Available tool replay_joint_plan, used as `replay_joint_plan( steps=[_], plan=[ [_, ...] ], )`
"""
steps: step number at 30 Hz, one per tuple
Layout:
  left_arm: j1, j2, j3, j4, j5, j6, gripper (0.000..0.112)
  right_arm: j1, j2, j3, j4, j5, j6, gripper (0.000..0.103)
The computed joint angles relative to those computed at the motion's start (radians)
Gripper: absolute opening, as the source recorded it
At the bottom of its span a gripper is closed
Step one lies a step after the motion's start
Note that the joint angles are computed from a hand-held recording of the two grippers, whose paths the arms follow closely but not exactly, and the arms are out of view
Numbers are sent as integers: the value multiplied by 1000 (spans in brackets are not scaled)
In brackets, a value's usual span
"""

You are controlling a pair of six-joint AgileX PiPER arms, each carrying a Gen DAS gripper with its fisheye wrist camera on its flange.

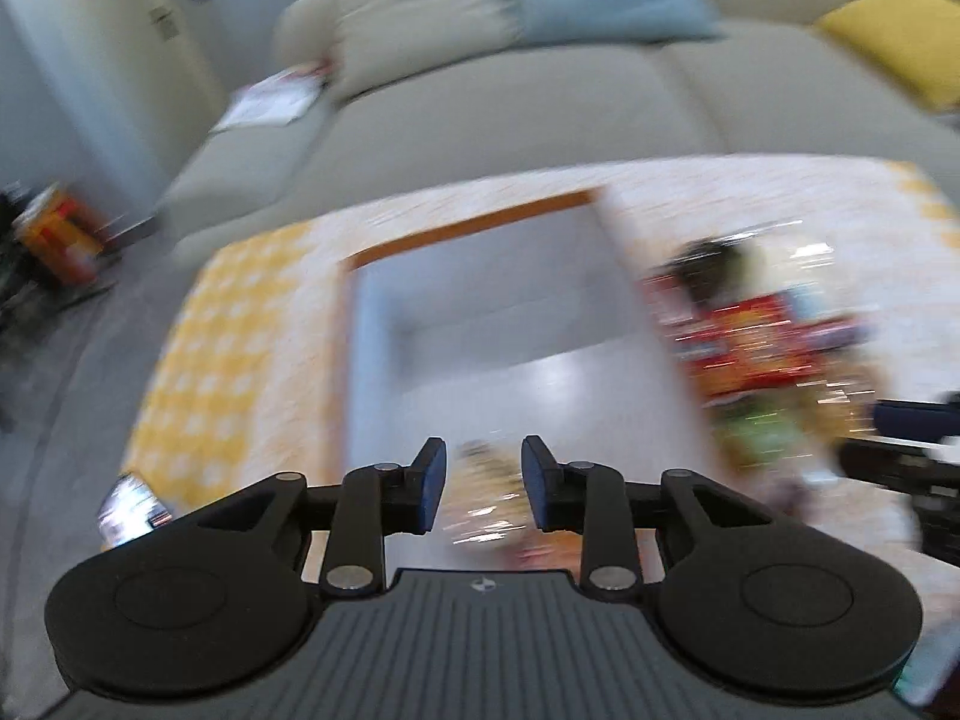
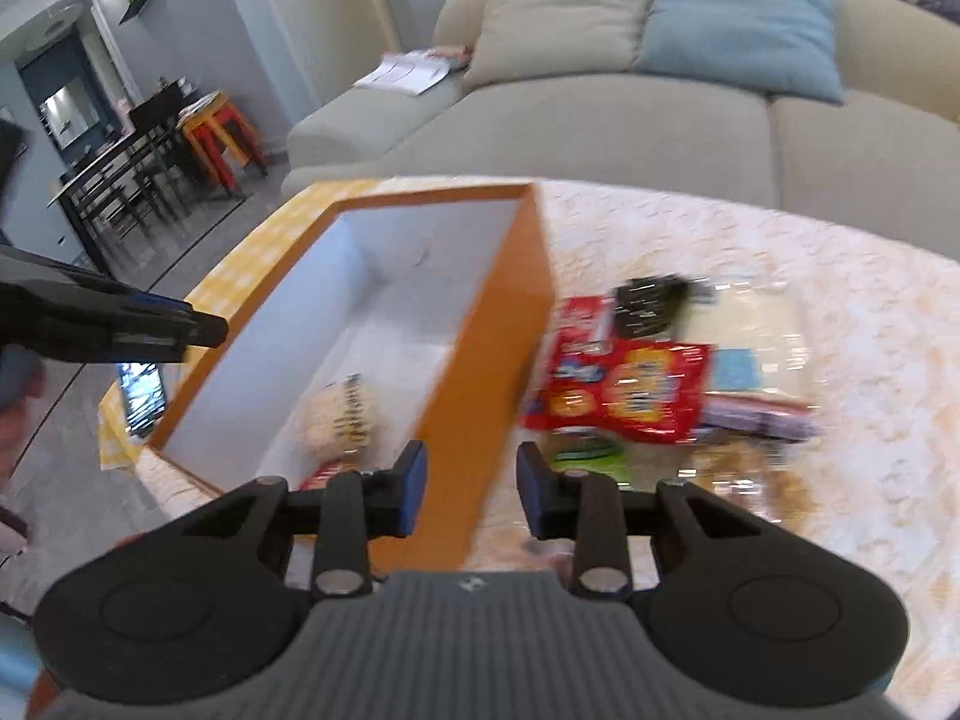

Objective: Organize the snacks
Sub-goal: 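Grasp the wrapped brown pastry with the left gripper while the right gripper grasps the yellow cracker bag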

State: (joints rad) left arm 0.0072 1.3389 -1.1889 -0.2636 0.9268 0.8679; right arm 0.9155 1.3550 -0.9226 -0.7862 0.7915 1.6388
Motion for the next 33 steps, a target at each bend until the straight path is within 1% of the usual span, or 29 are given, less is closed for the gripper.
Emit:
replay_joint_plan(
  steps=[2, 3, 6, 9, 11, 12, 15, 16, 17, 19, 23, 28, 30, 33],
  plan=[
    [-25, -47, 26, -67, 61, 49, 41, 24, -55, 61, -30, 34, 50, 32],
    [-48, -68, 42, -83, 79, 63, 43, 38, -80, 93, -47, 50, 85, 32],
    [-150, -103, 96, -78, 95, 46, 47, 77, -147, 193, -75, 92, 178, 42],
    [-285, -93, 137, 0, 66, -72, 47, 116, -184, 273, -100, 126, 242, 46],
    [-368, -68, 154, 55, 56, -187, 47, 128, -198, 322, -124, 132, 273, 53],
    [-399, -51, 154, 76, 55, -234, 47, 133, -201, 347, -137, 129, 291, 54],
    [-498, -8, 176, 152, 23, -345, 47, 106, -197, 419, -189, 64, 315, 54],
    [-527, 4, 187, 178, 15, -372, 47, 101, -191, 440, -209, 44, 323, 55],
    [-546, 22, 194, 197, 9, -387, 47, 93, -180, 452, -230, 27, 333, 61],
    [-568, 49, 202, 231, 3, -420, 47, 88, -148, 477, -290, 4, 363, 68],
    [-604, 109, 202, 314, -2, -513, 47, 88, -32, 478, -413, -16, 401, 68],
    [-620, 171, 180, 365, 20, -543, 49, 56, 88, 455, -507, -27, 369, 68],
    [-621, 194, 171, 370, 27, -551, 51, 33, 119, 456, -536, -48, 360, 68],
    [-618, 224, 159, 361, 40, -555, 51, 1, 129, 483, -624, -94, 429, 68]
  ],
)
